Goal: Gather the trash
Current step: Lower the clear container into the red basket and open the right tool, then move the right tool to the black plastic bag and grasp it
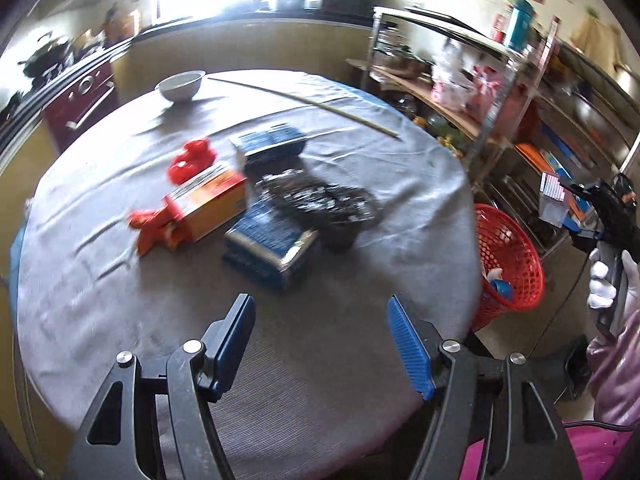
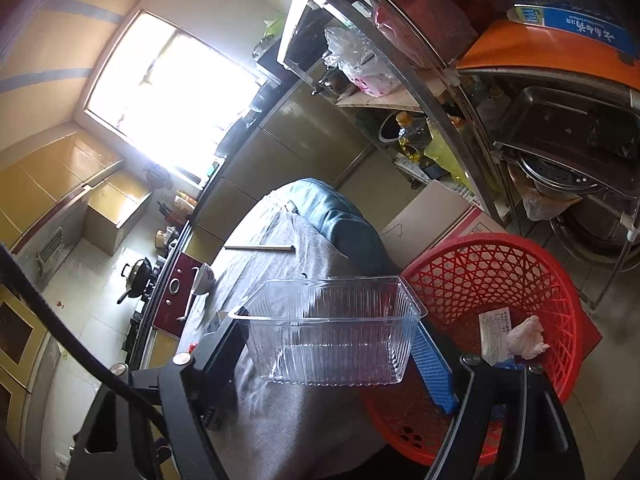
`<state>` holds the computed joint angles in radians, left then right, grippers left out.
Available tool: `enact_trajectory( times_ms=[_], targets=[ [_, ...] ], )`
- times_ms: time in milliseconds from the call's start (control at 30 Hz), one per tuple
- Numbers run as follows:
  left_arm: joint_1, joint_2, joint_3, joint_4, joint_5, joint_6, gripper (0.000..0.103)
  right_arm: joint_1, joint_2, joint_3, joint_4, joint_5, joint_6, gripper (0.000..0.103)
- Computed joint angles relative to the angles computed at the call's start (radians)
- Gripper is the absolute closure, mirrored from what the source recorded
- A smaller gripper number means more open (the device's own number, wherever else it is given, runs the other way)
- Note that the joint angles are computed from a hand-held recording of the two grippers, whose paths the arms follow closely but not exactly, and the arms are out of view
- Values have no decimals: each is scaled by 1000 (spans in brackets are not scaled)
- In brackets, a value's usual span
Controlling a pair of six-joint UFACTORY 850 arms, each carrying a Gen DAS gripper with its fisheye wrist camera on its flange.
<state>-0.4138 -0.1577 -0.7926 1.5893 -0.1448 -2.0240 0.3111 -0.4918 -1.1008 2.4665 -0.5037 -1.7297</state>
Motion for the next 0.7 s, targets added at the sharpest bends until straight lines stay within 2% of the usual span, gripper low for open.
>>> enact_trajectory(
  times_ms=[133, 333, 467, 600, 700],
  targets=[
    [15, 11, 24, 177, 13, -187, 34, -13, 0, -3, -15, -39, 52, 18],
    [16, 8, 29, 307, 25, -302, 34, -49, 0, 25, -9, -174, 161, 16],
    [17, 1, 25, 311, 33, -311, 33, -59, 10, 38, 5, -213, 170, 16],
    [19, 2, 27, 345, 23, -349, 33, -55, 16, 34, 2, -216, 161, 14],
    [30, -3, 26, 300, 20, -315, 33, -42, 4, 15, -34, -204, 178, 14]
  ],
)
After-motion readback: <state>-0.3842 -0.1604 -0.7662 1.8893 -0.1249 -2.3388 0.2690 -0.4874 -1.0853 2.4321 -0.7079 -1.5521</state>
